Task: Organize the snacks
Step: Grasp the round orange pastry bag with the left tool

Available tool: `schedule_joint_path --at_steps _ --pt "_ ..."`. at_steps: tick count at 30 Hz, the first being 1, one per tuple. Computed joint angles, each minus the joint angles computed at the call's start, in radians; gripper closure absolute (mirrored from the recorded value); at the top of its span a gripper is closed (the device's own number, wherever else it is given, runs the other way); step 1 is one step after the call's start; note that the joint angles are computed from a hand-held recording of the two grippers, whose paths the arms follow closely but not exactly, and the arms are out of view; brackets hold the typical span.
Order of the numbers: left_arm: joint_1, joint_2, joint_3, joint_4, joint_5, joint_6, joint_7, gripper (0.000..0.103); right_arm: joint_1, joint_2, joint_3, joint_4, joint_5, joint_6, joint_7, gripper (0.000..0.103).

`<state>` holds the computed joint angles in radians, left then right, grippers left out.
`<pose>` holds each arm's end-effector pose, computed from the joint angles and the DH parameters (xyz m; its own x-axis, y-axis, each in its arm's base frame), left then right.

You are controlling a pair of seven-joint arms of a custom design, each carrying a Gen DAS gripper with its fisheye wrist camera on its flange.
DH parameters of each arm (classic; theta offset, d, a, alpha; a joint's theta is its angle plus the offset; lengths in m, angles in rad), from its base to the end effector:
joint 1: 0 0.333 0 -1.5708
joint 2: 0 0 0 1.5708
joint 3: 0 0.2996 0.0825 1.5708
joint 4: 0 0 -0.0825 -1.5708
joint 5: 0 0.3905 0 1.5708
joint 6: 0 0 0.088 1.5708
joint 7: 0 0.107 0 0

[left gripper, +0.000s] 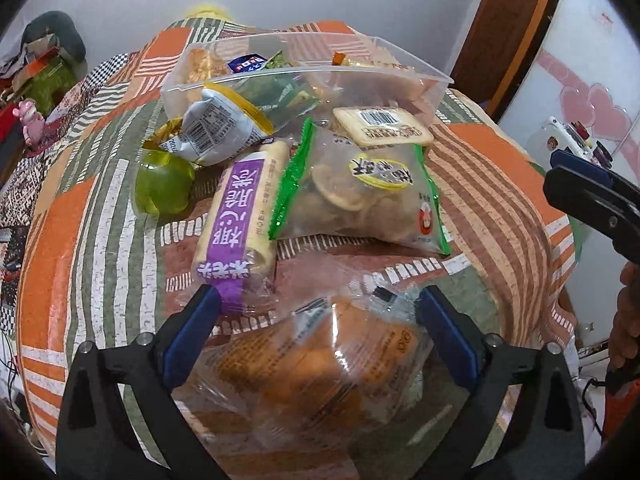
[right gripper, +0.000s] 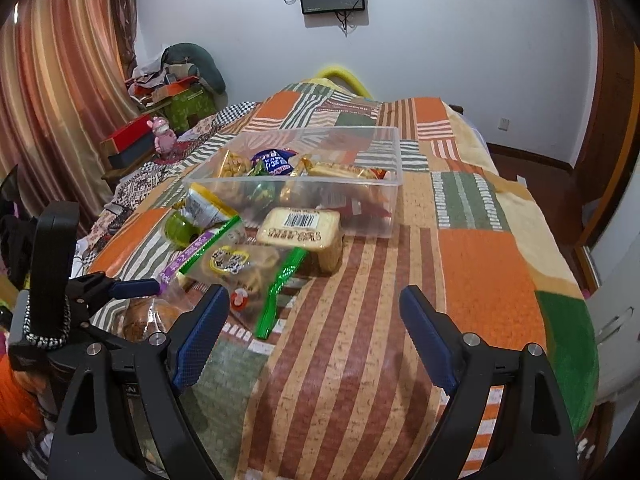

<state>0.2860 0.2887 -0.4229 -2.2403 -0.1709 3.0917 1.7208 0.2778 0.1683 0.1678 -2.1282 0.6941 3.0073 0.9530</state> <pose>0.5849 -0.0618 0.2933 -0.1075 -0.9850 0.1352 -0.8364 0.0160 -0.5479 0.5658 0.2155 0.3809 0.4293 -0.8924 -0.1392 -0.7055 -0.2350 -0.6687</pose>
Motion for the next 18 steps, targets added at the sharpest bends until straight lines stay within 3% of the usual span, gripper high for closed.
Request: schedule_joint_path --at_steps 1,6,9,12,14,16,18 --pt "-0.002 -0.004 0.000 -0.007 0.003 0.004 0.001 0.001 -0.001 -0.002 0.003 -0.002 0.007 -0.001 -0.005 0.018" --pt "0.119 -0.023 -0.116 -0.029 -0.099 -0.015 0.095 0.001 0.001 -0.006 0.004 -0.010 0.020 -0.004 -0.014 0.018" --pt "0.213 -0.037 -0.203 -0.030 -0.241 -0.047 0.202 0.001 0.010 -0.006 -0.006 -0.013 -0.002 -0.008 0.009 0.018" --pt "0.304 -0.063 -0.302 -0.056 -0.410 -0.025 0.350 0.001 0.014 -0.001 -0.011 -0.010 -0.019 -0.013 0.030 0.018" --pt "0.332 -0.069 -0.338 -0.061 -0.490 -0.019 0.432 0.001 0.016 0.003 -0.013 -0.008 -0.034 -0.017 0.047 0.018" --pt "0.299 -0.069 -0.307 -0.060 -0.495 -0.028 0.449 0.001 0.021 0.008 -0.017 -0.004 -0.055 -0.022 0.068 0.018" --pt "0.210 -0.063 -0.219 -0.056 -0.436 -0.027 0.394 0.001 0.022 0.010 -0.016 -0.003 -0.069 -0.023 0.078 0.018"
